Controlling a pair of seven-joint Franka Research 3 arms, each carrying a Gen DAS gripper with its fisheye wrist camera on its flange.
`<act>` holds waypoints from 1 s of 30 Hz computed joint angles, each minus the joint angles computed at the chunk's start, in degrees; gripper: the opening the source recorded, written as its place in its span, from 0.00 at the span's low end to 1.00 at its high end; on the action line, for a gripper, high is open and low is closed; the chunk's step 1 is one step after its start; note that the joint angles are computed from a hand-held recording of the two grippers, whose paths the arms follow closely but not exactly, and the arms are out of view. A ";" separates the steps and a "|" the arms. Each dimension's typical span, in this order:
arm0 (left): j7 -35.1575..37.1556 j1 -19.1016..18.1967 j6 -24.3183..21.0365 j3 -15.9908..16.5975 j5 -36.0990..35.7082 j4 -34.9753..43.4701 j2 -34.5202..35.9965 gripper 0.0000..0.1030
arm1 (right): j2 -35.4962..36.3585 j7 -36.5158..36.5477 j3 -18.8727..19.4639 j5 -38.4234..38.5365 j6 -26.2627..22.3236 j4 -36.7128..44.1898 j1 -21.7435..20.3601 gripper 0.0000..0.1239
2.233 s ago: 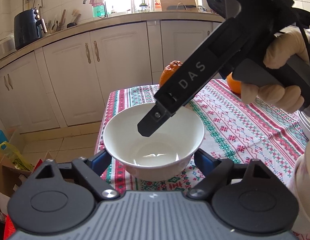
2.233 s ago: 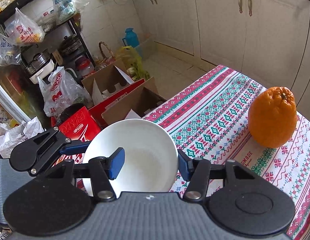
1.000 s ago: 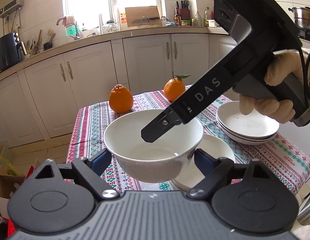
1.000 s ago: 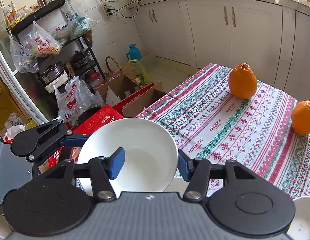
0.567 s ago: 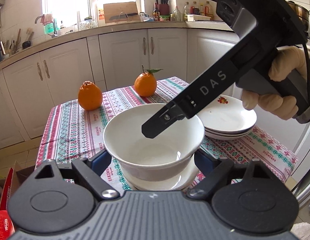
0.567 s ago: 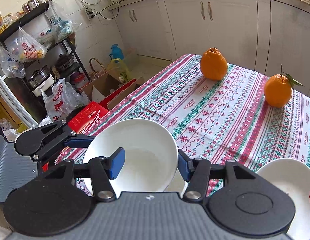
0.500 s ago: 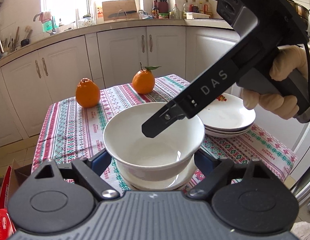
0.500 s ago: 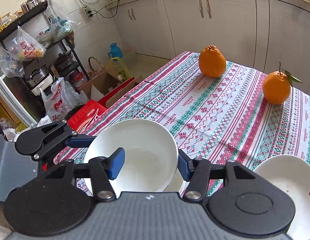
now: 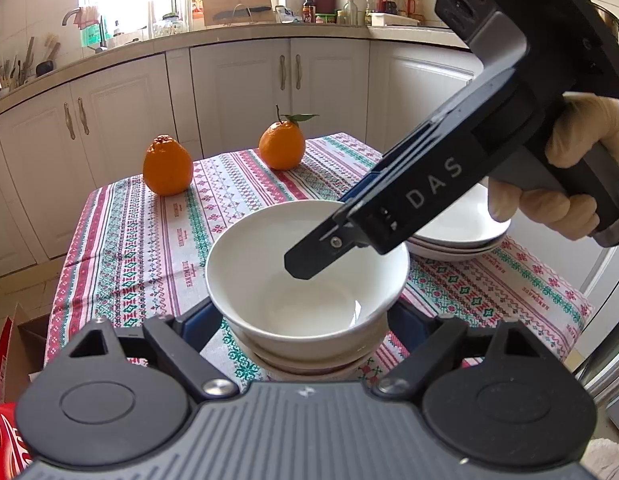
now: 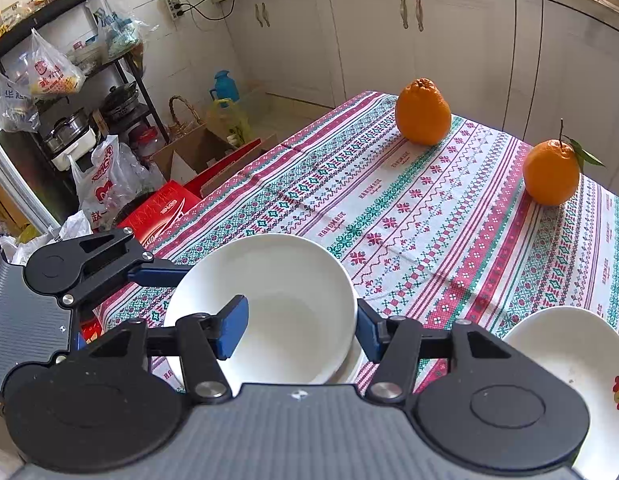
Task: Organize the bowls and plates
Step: 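Lower the bowl onto the bowl stack and open the right gripper, then grip the bowl stack from opposite sides with both grippers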
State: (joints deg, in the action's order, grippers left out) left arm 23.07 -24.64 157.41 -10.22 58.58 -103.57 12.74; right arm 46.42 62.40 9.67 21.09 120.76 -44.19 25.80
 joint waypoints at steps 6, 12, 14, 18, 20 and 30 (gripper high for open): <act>1.04 0.46 1.33 0.03 -1.42 -0.21 0.36 0.89 | -0.76 -1.02 0.06 -0.08 1.11 -1.77 0.02 0.55; 1.73 0.68 3.89 0.41 -1.08 -1.44 -0.20 0.96 | -3.36 -2.66 0.42 0.70 4.69 -6.43 -0.32 0.75; 1.44 0.70 4.73 0.61 -0.06 -2.26 -0.86 0.97 | -4.66 -3.69 0.62 1.14 6.01 -8.48 -0.58 0.76; 2.98 1.68 6.35 0.21 -0.43 -4.33 -2.34 0.98 | -7.81 -6.20 1.23 2.54 9.06 -13.69 -1.52 0.81; 5.31 2.52 7.27 -0.25 -2.05 -5.58 -3.13 0.98 | -9.90 -7.99 1.50 3.35 10.56 -16.99 -2.04 0.83; 19.09 5.61 8.25 -1.58 -6.74 -9.81 -6.82 0.98 | -19.43 -17.15 0.39 1.53 16.00 -32.14 -1.96 0.83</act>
State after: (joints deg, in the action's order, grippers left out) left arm 42.16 -19.03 165.66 -11.81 51.84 -113.38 5.92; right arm 26.99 45.24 10.05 22.62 136.76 -76.33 23.84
